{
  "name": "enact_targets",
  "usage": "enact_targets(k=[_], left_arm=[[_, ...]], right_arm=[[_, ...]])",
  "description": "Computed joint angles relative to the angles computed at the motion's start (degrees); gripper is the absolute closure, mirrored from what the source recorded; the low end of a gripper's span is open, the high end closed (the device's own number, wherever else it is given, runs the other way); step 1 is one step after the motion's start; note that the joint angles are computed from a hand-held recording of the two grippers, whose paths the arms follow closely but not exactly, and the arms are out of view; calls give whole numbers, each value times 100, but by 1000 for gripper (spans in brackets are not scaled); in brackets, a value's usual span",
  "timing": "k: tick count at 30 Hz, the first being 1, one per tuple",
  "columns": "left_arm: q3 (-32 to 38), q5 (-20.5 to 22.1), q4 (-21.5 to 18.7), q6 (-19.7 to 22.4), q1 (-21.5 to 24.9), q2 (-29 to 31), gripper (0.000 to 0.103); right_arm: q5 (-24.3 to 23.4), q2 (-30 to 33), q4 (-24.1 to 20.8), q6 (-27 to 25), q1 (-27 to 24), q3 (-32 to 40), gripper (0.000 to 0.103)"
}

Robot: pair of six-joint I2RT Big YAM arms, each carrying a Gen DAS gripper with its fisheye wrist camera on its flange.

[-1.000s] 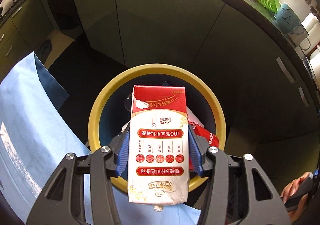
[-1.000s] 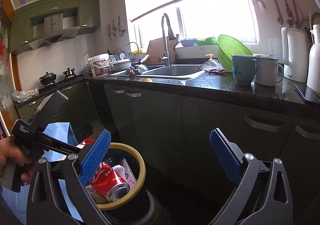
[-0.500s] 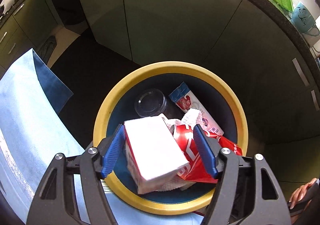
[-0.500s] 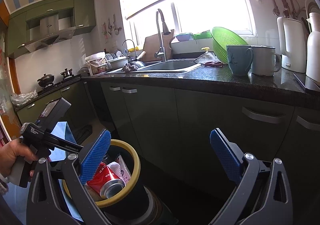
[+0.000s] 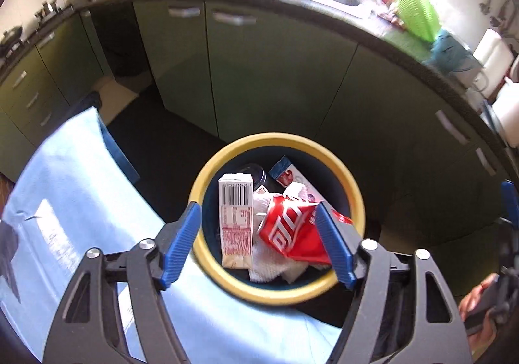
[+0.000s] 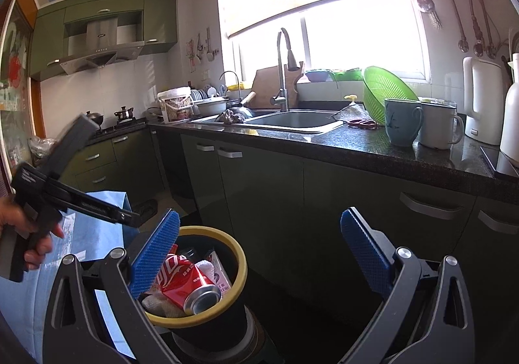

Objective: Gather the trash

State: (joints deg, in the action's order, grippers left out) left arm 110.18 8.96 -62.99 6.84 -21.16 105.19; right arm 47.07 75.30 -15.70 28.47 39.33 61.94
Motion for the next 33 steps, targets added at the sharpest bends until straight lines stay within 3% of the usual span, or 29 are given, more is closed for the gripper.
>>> enact_targets(k=[2,5,9,13,17,23,28,33], left_arm=[[-936,-34,602,-16,77,-829,17],[-2181,-150,1333,-103,254,-2006,9],[-3476,-170,1897,-504,736,-3413,7],[-4426,-770,2270,-580,1136,-4695,7],[-4998,-1346,2308,-461,1454,-5536,7],[-5443,-1666,2243,-591,2049,-6250,7],[-5706,-1443,2090,-858,2938,-6787,7],[-5828,-862,1867,-804,3765,-7078,7]], right_arm=[[-53,-59,-74,-37,110,-39,5],[-97,-106,-127,-66,274,-48,5],[-115,-64,50,-261,530,66,5],[-181,118,133,-599,774,331,5],[-184,273,90,-834,1045,582,5],[-222,216,-193,-952,1478,773,5],[72,25,-392,-1106,1861,800,5],[183,-85,-531,-1050,2031,775,5]])
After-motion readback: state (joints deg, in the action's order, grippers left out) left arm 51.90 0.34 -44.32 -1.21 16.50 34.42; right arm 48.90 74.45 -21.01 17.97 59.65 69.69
